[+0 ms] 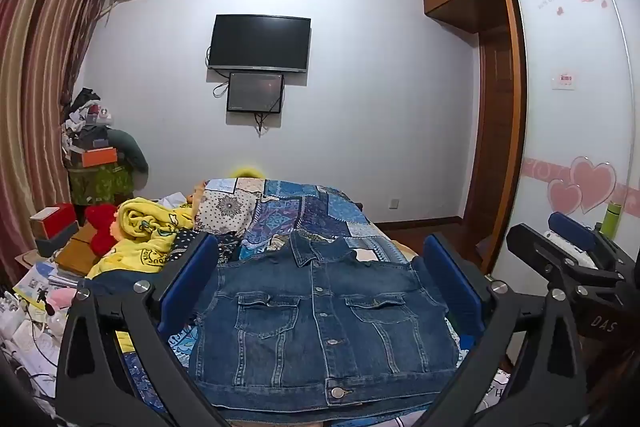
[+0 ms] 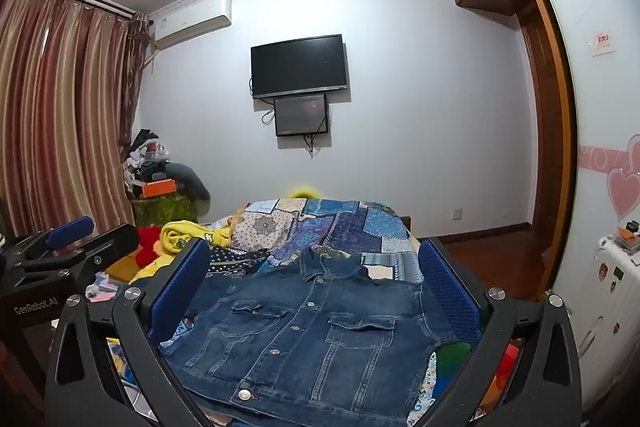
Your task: Fold large clothes
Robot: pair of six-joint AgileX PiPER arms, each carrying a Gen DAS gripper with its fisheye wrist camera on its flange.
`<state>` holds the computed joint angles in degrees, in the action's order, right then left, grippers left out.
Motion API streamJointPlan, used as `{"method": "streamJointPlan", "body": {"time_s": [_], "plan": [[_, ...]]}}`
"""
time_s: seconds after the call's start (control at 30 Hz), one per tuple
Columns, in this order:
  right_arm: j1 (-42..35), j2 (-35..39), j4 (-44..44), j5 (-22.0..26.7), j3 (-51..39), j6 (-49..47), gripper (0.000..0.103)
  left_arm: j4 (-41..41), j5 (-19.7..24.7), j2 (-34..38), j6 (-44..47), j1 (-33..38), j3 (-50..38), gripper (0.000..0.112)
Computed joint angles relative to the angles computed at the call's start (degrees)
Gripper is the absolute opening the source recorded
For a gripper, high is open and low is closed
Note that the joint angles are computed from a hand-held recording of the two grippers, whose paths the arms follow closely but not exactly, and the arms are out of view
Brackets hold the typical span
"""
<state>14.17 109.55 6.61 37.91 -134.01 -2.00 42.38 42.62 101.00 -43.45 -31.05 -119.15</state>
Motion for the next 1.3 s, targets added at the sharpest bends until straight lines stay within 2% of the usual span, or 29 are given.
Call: {"method": "streamJointPlan", "body": {"time_s": [0.1,0.17,0.37,0.47,0.53,1.3], "plan": [[-0.08,0.06,0.07,0.00,-0.13,-0.21,0.103,-0.38,0.31,-0.59,-0.21,0.23,0.36,0.103],[-0.11,0.19,-0.11,0.32,-0.49,0.02,0.103,-2.64,1.86,1.78,2.52,0.54,-3.05,0.103],[0.25,0.67,-0.94,0.50,-0.90,1.26,0.103,-2.13,0.99,1.26,1.71,0.56,-1.94,0.103],[-0.47,1.19,-0.20,2.29,-3.19,1.01,0.103,-1.43,1.15,1.47,1.36,0.28,-2.02,0.103],[-0.47,0.46,0.23,0.64,-0.75,0.76,0.103,-1.38,1.32,1.45,1.43,0.31,-2.15,0.103],[-0.80,0.77,0.86,1.48,-1.52,0.96,0.103,-1.79,1.66,1.75,0.81,0.83,-2.24,0.103]]}}
